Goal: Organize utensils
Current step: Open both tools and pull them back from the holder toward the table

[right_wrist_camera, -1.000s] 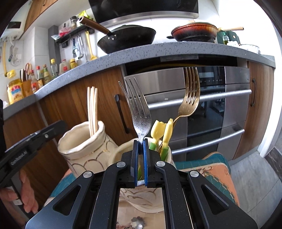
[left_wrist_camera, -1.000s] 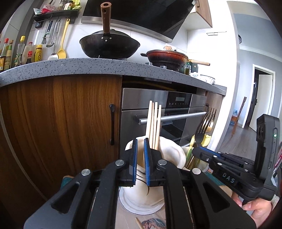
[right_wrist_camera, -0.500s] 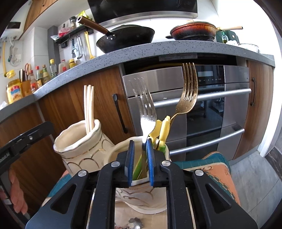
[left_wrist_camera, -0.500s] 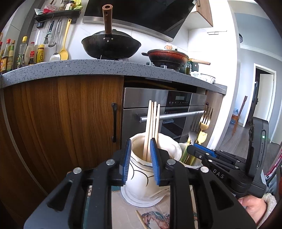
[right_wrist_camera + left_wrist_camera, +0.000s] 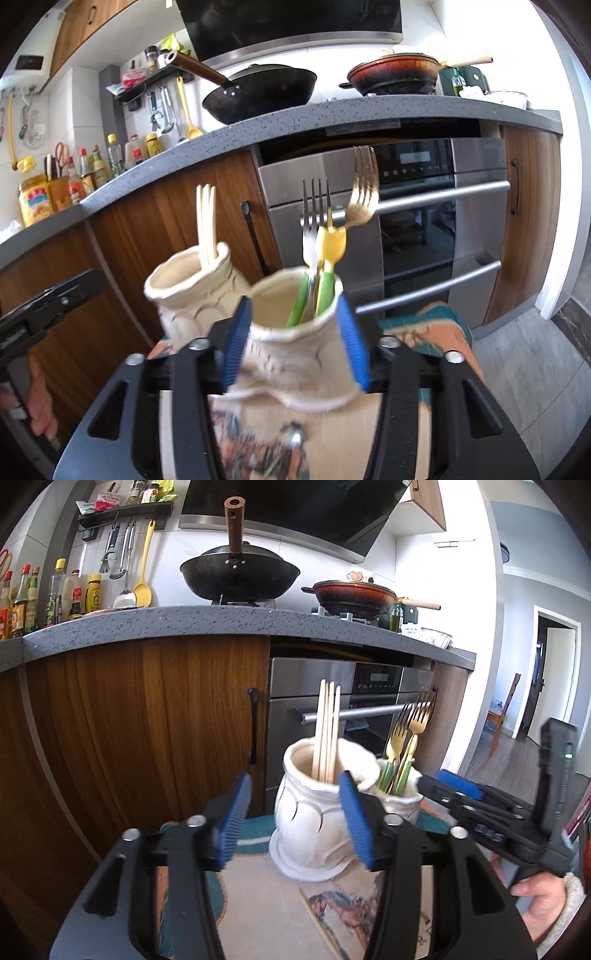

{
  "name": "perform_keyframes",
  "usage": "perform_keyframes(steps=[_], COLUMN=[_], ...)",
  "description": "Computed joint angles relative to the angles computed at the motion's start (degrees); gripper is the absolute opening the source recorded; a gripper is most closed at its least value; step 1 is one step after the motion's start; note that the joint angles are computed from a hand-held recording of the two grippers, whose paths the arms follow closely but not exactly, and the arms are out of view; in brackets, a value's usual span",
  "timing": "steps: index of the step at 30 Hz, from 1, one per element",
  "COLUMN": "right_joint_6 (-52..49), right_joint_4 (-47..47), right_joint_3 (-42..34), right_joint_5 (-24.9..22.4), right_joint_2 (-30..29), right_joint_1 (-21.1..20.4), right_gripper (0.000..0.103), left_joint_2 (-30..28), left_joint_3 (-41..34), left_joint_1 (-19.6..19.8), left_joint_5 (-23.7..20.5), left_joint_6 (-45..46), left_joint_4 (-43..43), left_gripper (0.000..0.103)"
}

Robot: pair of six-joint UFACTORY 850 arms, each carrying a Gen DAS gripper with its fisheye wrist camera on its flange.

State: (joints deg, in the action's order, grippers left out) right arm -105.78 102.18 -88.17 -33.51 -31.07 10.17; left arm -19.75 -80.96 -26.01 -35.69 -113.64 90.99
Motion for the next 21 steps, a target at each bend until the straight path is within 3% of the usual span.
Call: perform_keyframes(steps=[5,11,21], right_joint_6=[1.5,3.5,14.2], right_joint_4=[-2.9,-8.9,-22.3], right_joint_3=[5.6,9.4,11.2], right_joint_5=[-0.1,3.2,7.1], right_joint_2=[3.9,6.9,7.0], right_joint_1=[-1.2,-1.3,-1.0], right_gripper=[0.076,0.087,0.092], left_joint_2=[2.1,3.5,0.6], left_joint_3=[3.6,6.4,6.1], left_joint_1=[-0.5,-0.7,-1.9], left_joint_5=[-0.9,0.6,2.6], left_joint_6=[-0.8,3.3,17.3], left_joint_4=[-1.6,-8.2,-24.5], left_gripper=[0.073,0.092,0.097])
